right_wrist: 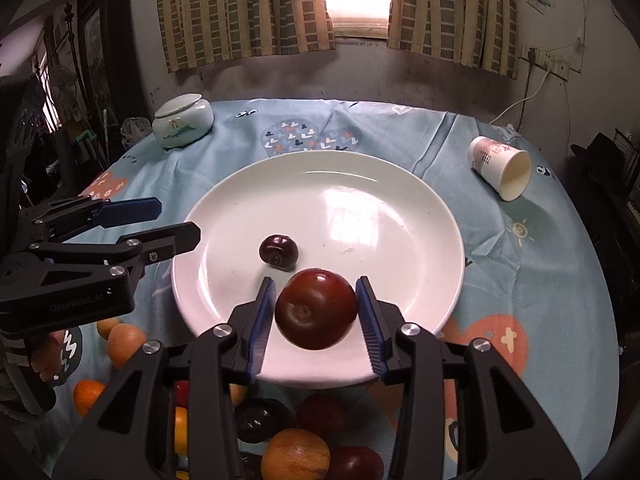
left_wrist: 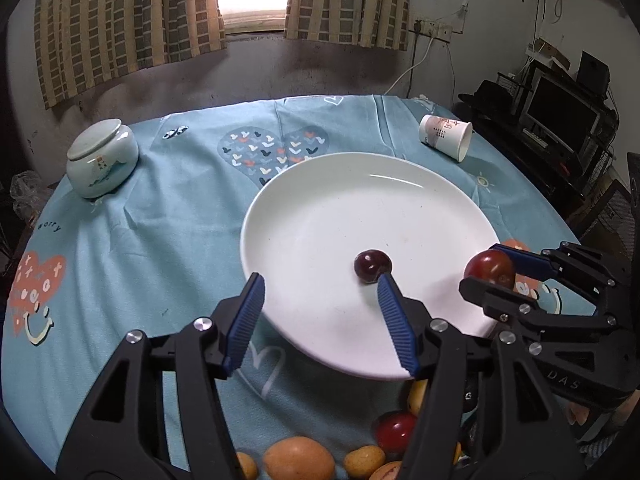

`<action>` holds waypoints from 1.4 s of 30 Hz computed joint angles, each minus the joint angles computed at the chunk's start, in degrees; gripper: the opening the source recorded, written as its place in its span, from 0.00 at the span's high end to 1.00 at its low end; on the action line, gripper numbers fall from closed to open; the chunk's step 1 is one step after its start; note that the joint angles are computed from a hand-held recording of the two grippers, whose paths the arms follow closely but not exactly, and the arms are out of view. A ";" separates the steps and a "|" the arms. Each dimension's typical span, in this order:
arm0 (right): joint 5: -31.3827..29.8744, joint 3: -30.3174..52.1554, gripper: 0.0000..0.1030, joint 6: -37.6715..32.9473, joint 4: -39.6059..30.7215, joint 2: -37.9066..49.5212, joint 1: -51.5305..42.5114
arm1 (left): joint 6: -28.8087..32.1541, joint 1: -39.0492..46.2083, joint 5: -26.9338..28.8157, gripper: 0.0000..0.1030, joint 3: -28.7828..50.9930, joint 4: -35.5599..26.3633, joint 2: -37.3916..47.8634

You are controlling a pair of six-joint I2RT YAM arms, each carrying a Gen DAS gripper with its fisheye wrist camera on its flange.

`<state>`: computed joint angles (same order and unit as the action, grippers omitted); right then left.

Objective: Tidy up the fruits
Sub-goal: 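Carry both plums to the white plate while the left tool releases its purple plum there, then lower the dark red plum onto the plate and open the right tool, then grasp a mandarin with the left tool while the right tool reaches toward a dark purple plum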

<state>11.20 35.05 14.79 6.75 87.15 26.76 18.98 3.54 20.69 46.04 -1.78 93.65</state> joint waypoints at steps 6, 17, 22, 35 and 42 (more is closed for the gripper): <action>0.98 -2.40 0.39 0.31 2.36 -3.90 0.57 | 1.79 2.15 -0.68 0.36 -3.11 -1.38 -5.89; 21.00 -14.19 0.39 11.91 -18.00 -49.53 23.85 | 16.78 22.01 9.90 0.34 -16.81 -11.49 -27.26; 37.18 -22.40 0.38 33.62 -29.90 -61.81 44.03 | 26.84 32.04 15.50 0.34 -22.39 -16.74 -30.44; 40.92 -28.41 0.36 53.46 -33.16 -56.85 53.59 | 28.20 30.96 13.55 0.34 -27.99 -8.75 -23.88; 38.42 -29.24 0.36 51.76 -33.17 -59.89 50.73 | 27.94 27.46 12.54 0.37 -28.88 -4.78 -19.42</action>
<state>49.62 5.81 66.55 -26.42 27.26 77.50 46.92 31.00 33.23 17.16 -6.56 74.23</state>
